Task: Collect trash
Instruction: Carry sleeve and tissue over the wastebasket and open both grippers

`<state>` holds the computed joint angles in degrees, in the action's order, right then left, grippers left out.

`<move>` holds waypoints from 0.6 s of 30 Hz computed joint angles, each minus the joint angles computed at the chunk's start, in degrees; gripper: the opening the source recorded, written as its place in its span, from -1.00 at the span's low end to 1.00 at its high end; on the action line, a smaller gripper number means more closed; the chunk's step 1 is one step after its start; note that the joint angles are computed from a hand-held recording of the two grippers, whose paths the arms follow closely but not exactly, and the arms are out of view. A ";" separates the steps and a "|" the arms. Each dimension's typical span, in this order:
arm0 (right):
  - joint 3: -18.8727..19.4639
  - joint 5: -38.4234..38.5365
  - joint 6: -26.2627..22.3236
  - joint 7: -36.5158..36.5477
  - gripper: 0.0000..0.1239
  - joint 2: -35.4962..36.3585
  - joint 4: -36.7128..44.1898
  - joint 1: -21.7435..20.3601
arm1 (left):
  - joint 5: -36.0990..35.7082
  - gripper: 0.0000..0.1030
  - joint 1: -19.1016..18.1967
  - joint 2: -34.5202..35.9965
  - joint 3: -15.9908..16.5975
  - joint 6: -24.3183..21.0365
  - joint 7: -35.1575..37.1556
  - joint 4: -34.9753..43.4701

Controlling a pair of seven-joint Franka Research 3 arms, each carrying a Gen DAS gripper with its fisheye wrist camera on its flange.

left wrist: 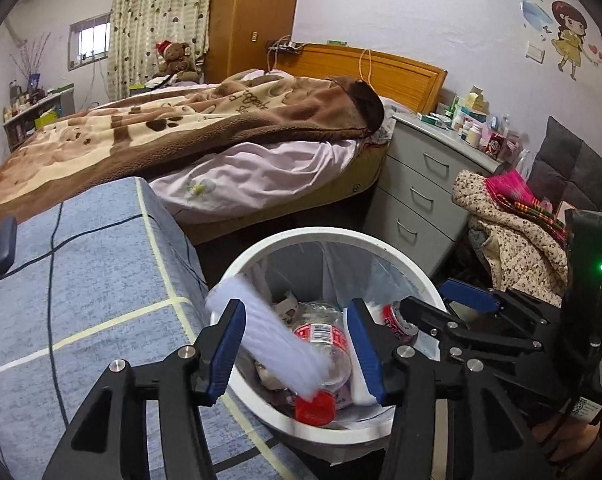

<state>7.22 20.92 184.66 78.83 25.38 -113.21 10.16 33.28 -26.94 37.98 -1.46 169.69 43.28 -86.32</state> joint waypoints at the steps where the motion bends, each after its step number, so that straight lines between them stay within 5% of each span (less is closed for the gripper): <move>1: -0.58 0.05 0.34 0.31 -0.03 -0.07 -0.06 0.61 | 0.22 0.03 -0.29 -0.30 0.39 0.35 -0.45 -0.35; 7: 0.17 0.15 4.24 0.99 -0.03 -2.39 -3.62 0.69 | 6.45 0.07 -6.02 -4.46 8.05 3.05 -10.02 -5.91; 10: 4.13 -1.28 7.39 1.24 -0.03 -3.58 -6.03 -2.43 | 15.86 0.07 -13.35 -7.26 17.11 4.10 -21.97 -9.76; 12: 2.61 -1.58 9.26 1.65 -0.03 -4.64 -7.79 -0.37 | 21.68 0.07 -16.78 -8.94 20.98 4.00 -28.73 -11.83; 18: 4.23 -5.95 15.03 5.49 -0.03 -6.82 -12.46 -0.95 | 40.82 0.08 -24.57 -15.14 27.74 -0.20 -48.89 -18.30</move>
